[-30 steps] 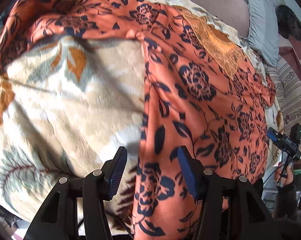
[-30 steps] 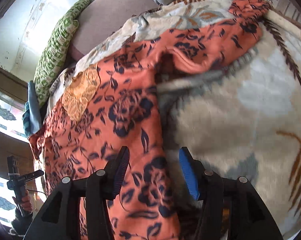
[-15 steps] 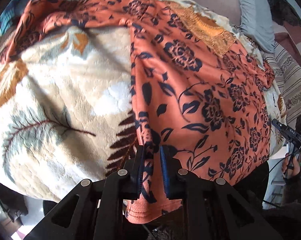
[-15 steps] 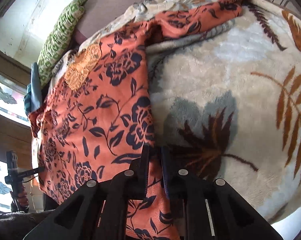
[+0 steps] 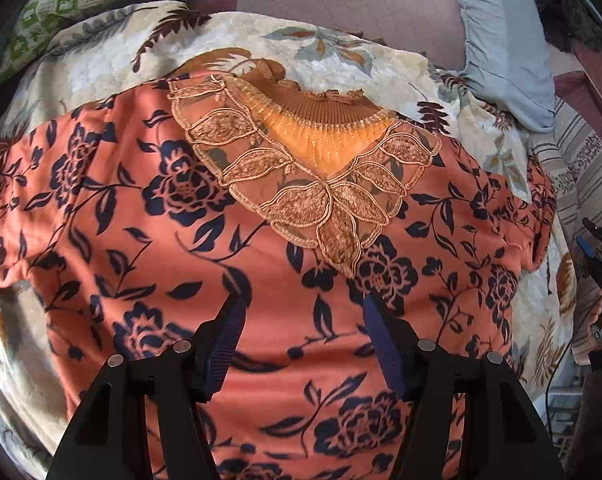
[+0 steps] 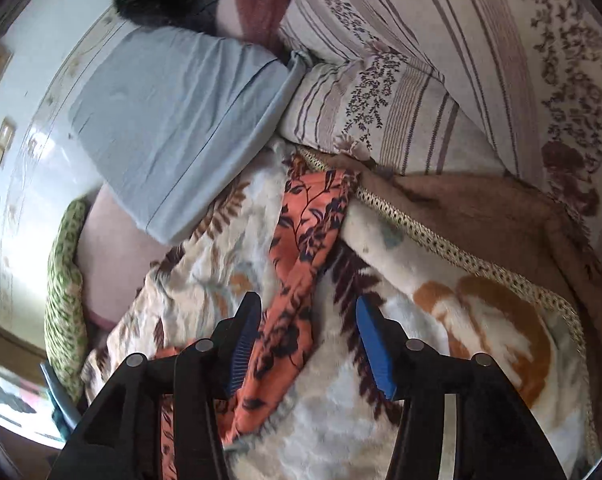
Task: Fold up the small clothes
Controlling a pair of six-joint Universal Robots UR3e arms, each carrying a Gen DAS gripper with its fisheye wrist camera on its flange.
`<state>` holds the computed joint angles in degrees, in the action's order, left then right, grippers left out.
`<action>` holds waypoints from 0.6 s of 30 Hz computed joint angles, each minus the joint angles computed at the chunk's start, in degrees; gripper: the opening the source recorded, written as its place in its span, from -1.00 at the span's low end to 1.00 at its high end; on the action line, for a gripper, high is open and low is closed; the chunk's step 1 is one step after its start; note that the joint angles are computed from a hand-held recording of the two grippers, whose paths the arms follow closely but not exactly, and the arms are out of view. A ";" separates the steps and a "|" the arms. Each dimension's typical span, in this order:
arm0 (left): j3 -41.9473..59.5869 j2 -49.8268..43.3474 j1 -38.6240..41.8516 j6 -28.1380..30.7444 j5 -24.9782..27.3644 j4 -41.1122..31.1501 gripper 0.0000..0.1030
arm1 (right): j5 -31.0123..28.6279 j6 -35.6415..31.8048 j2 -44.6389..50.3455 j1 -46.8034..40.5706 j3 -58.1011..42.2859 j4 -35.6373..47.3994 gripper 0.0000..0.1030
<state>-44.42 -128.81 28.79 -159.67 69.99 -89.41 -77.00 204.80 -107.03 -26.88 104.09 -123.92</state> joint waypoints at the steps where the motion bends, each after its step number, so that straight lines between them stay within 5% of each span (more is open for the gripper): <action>1: 3.42 -3.35 -1.17 -1.78 0.64 -0.31 0.17 | 1.35 0.86 2.35 -1.62 0.34 -2.72 0.00; 4: 10.01 -10.74 -3.17 -4.07 2.56 -3.07 0.17 | 3.86 3.99 10.23 -4.51 0.78 -11.80 0.01; 10: -0.49 -8.88 -5.29 -1.41 5.75 8.88 0.27 | 6.74 5.85 25.25 -5.66 -2.81 -22.99 0.00; 12: 0.74 -9.60 -6.85 -1.84 7.14 9.35 0.32 | 6.34 4.32 28.53 -4.67 -4.91 -23.42 -0.20; 13: 0.26 -9.51 -7.42 -1.94 7.78 10.13 0.32 | 4.31 2.83 29.22 -3.57 -6.46 -22.15 -0.72; 14: 0.21 -9.20 -8.03 -2.08 8.00 10.16 0.31 | 2.61 0.87 29.29 -2.81 -7.78 -20.83 -0.90; 18: 3.15 -9.19 -8.39 -1.87 3.57 7.33 0.29 | -3.57 0.09 18.55 -3.99 -0.67 -28.28 -0.91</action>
<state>-41.27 -137.99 20.39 -161.54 73.55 -82.07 -80.57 204.89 -88.48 -30.86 103.43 -152.20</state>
